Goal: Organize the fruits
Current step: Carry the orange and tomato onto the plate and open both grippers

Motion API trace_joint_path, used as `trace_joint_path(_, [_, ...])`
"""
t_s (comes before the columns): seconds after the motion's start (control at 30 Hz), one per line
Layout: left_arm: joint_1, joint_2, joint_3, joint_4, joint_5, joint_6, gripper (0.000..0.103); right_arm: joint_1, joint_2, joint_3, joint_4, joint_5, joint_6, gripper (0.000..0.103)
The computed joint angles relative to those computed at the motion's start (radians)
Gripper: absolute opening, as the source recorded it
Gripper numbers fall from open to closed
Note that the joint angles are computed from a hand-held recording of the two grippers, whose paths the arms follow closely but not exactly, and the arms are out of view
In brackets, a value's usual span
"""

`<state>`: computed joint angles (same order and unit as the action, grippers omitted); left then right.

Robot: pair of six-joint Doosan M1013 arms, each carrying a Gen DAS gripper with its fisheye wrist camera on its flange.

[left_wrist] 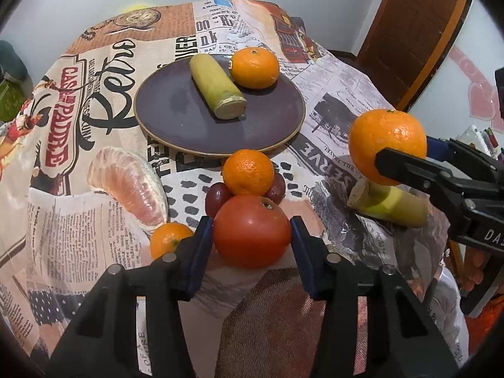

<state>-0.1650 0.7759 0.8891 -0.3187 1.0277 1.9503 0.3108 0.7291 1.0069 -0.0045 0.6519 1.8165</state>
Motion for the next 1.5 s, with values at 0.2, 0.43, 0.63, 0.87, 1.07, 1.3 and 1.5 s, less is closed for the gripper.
trace_joint_path(0.2, [0.008,-0.014,0.009,-0.020,-0.022,0.004,0.049,0.002,0.001,-0.007,-0.008,-0.006,-0.003,0.065])
trace_joint_path(0.43, [0.023,-0.023,-0.005,-0.062,-0.053,0.014,0.049,0.005,0.017,-0.043,-0.028,0.003,-0.004,0.065])
trace_joint_path(0.63, [0.031,-0.010,-0.047,-0.070,-0.074,0.000,0.049,0.006,0.040,-0.086,-0.037,0.011,-0.015,0.065])
trace_joint_path(0.87, [0.039,0.031,-0.124,-0.063,-0.067,-0.025,0.049,0.003,0.088,-0.165,-0.026,0.046,-0.039,0.065])
trace_joint_path(1.07, [0.041,0.085,-0.211,-0.048,-0.031,-0.055,0.049,-0.001,0.139,-0.249,-0.014,0.083,-0.054,0.065])
trace_joint_path(1.3, [0.039,0.139,-0.291,-0.035,0.005,-0.071,0.049,-0.005,0.186,-0.329,-0.013,0.129,-0.077,0.065])
trace_joint_path(1.5, [0.037,0.192,-0.377,-0.024,0.045,-0.089,0.049,-0.009,0.229,-0.401,-0.008,0.171,-0.089,0.065])
